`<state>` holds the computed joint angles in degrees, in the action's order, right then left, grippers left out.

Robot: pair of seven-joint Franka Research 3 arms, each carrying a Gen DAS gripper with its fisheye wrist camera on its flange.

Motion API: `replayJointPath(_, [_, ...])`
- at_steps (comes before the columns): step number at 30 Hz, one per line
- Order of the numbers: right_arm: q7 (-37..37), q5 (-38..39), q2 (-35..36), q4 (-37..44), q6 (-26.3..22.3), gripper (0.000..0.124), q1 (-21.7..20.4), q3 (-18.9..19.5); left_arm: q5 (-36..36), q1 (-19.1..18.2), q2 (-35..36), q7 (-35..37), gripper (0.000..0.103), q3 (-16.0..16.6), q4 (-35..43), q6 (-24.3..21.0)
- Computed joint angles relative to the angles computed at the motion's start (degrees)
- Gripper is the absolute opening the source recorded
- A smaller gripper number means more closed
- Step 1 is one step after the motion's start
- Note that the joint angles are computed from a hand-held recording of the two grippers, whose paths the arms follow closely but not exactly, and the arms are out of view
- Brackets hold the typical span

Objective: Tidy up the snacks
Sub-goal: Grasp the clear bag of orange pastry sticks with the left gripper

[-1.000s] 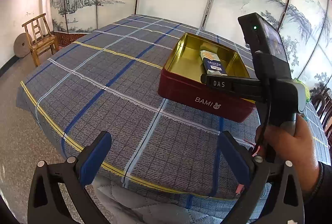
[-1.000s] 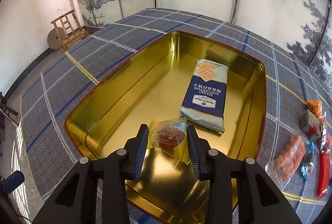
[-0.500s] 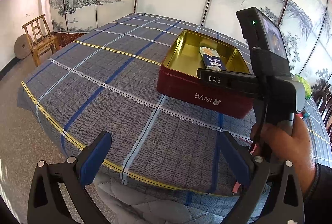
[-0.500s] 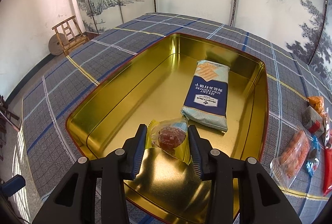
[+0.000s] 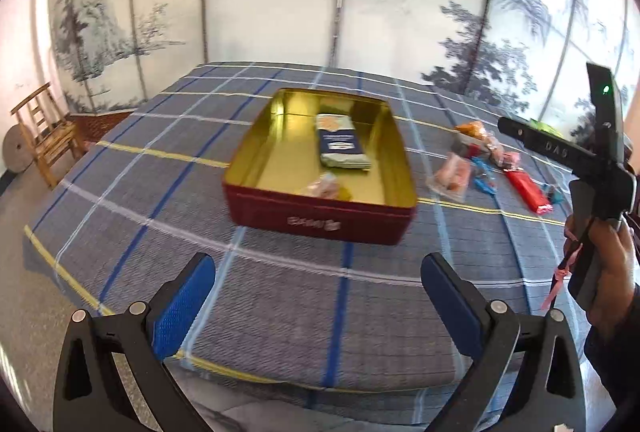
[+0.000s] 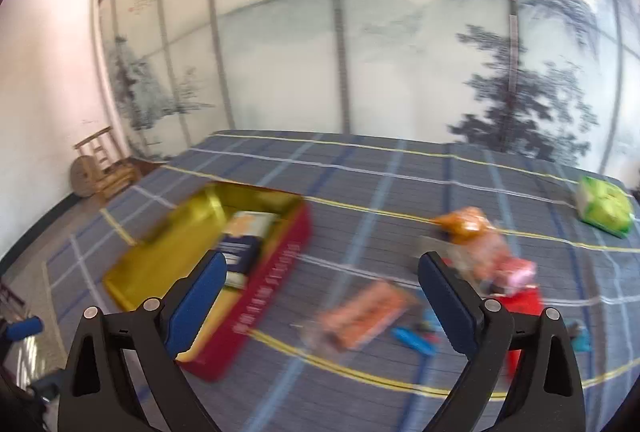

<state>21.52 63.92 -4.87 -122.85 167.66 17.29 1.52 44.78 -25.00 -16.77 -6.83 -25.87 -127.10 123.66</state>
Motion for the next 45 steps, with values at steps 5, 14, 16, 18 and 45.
replayJointPath(5, [12.3,-11.8,6.9,2.7,2.8,0.097,-8.6,-4.1,3.7,0.2,11.4,8.7,0.102,1.8,10.9,6.8])
replayJointPath(14, [16.5,-3.1,12.9,10.1,-6.8,0.098,-21.9,-4.2,1.6,-4.1,36.2,31.4,0.102,8.4,39.8,3.1])
replayJointPath(16, [16.4,-1.7,13.2,10.4,-8.7,0.099,-22.9,-4.0,-0.8,-5.1,41.1,37.3,0.097,9.7,46.7,-1.4])
replayJointPath(18, [16.7,-0.8,13.5,10.7,-9.9,0.099,-23.5,-4.0,-5.1,-5.1,44.5,42.7,0.091,10.3,51.7,-4.2])
replayJointPath(45, [16.5,2.8,14.0,11.3,-12.7,0.101,-24.5,-4.3,-10.9,-9.7,48.3,48.3,0.032,17.9,57.8,-3.5])
